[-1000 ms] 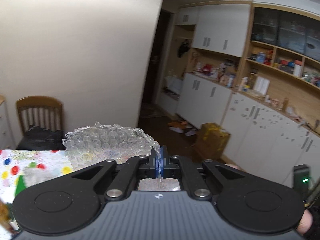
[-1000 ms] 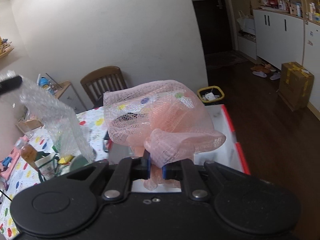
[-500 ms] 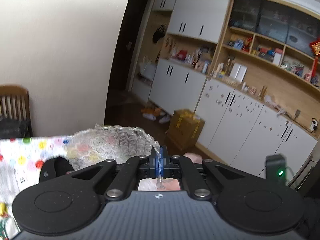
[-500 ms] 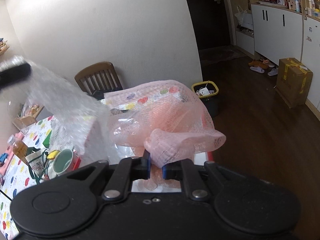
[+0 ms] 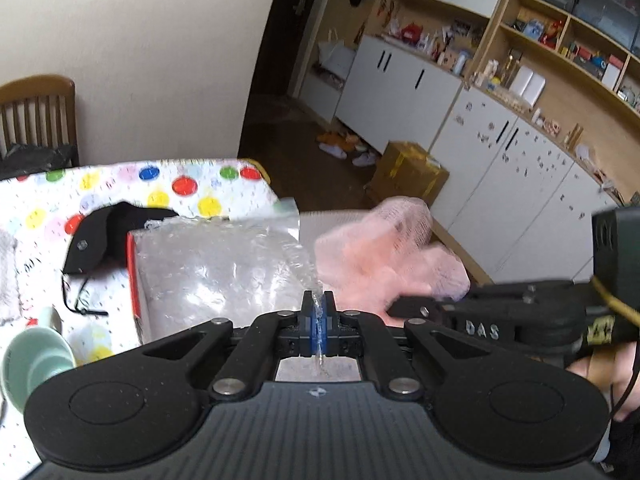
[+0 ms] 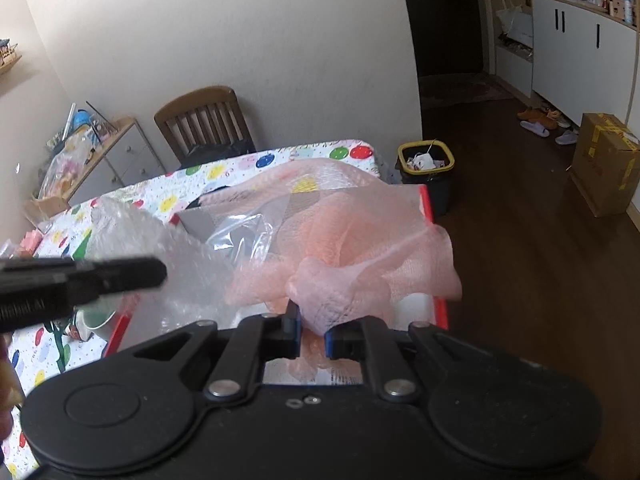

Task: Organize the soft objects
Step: 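Lift and carry the bubble wrap and pink puff over the shoe box, then open both tools to drop the bubble wrap and puff into the box, withdraw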

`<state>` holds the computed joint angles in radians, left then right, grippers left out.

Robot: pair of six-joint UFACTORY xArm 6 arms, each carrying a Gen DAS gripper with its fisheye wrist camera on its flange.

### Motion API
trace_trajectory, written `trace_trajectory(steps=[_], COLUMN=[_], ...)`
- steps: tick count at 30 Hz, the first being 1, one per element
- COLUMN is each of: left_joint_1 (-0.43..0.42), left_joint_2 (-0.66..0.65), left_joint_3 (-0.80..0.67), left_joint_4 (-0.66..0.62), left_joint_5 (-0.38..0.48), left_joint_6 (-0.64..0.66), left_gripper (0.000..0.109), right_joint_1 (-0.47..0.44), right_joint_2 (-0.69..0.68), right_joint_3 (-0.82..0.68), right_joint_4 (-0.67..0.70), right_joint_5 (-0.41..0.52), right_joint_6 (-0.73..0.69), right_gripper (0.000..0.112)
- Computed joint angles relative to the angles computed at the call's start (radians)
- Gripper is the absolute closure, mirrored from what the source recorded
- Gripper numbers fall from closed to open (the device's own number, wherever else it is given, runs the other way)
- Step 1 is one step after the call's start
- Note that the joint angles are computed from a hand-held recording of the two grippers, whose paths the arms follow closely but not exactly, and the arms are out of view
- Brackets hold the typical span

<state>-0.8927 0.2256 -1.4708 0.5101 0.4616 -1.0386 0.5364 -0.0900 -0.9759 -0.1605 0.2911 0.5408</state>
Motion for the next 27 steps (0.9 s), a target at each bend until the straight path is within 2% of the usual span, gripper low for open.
trace_trajectory(steps=[4, 14, 24, 27], left_joint_1=[-0.001, -0.005, -0.014, -0.014], left_joint_2=[0.041, 0.118, 0.150, 0.157], left_joint_3=[-0.016, -0.055, -0.072, -0.082], left_joint_4=[-0.072, -0.180, -0.251, -0.262], left_joint_5=[0.008, 0.072, 0.105, 0.114], left_joint_6=[0.051, 0.108, 0.153, 0.163], left_gripper=[0.107, 0.107, 0.107, 0.106], right_joint_1=[-0.004, -0.025, -0.036, -0.037], right_joint_2=[0.048, 0.147, 0.153, 0.138], right_joint_3=[-0.042, -0.122, -0.120, -0.109], right_joint_4=[0.053, 0.092, 0.116, 0.137], right_joint_5=[0.017, 0.060, 0.063, 0.062], right_joint_6=[-0.073, -0.119, -0.146, -0.160], right_gripper=[0.103, 0.100, 0.086, 0.078])
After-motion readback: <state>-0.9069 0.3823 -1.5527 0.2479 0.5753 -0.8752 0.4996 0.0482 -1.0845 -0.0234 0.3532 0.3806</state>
